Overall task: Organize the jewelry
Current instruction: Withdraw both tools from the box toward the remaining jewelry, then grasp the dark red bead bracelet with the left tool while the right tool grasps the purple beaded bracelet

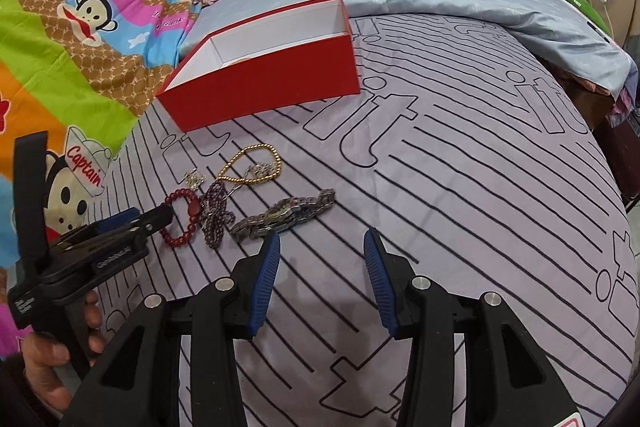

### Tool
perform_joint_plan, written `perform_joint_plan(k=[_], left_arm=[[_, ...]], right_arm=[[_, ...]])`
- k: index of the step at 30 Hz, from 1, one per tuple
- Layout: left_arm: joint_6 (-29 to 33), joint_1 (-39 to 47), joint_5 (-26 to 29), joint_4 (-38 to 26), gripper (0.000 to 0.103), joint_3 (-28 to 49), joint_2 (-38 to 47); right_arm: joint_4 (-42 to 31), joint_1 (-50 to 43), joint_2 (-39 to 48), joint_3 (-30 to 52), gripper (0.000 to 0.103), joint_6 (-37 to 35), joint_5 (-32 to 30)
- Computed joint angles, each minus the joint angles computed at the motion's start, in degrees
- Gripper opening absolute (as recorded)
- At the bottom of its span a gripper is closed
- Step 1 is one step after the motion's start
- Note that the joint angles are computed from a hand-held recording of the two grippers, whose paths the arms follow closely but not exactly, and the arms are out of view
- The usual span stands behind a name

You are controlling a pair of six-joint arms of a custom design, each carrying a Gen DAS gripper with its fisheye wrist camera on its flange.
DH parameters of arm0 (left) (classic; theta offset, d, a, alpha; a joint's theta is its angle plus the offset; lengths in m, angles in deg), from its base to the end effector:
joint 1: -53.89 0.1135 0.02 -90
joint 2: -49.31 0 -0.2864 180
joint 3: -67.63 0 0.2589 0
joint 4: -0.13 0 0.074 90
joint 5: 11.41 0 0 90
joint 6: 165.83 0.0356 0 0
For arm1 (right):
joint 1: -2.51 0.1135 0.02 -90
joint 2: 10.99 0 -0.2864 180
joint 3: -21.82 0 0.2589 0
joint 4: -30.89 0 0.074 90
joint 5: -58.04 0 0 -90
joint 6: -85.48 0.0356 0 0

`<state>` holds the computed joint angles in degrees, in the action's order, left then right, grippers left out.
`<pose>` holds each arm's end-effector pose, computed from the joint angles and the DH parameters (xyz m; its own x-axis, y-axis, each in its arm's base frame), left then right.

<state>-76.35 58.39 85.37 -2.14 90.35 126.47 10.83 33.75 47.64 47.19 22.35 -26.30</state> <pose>0.1668 0.0089 0.0907 -0.8332 -0.0746 -0.5480 -0.0209 0.9944 -0.1037 0.1324 0.0762 0.1283 -0.8222 0.0273 -0.5686 -0.1055 0.9742 0.1994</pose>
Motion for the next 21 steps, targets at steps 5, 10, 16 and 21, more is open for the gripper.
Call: perform_joint_plan(k=[5, 10, 16, 21], left_arm=[[-0.53, -1.58, -1.52, 3.29, 0.034, -0.93, 1.03], [0.13, -1.75, -0.5, 4.32, 0.007, -0.99, 1.68], [1.44, 2.86, 4.68, -2.14, 0.007, -0.31, -2.9], [4.99, 8.16, 7.36, -10.82, 0.007, -0.1, -11.45]], right_arm=[[0.58, 2.2, 1.17, 0.25, 0.043, 1.0, 0.14], [1.98, 5.55, 3.31, 1.13, 0.043, 1.9, 0.22], [5.0, 9.14, 8.03, 2.89, 0.041, 2.31, 0.13], [8.57, 11.91, 13.72, 5.33, 0.035, 1.59, -0.09]])
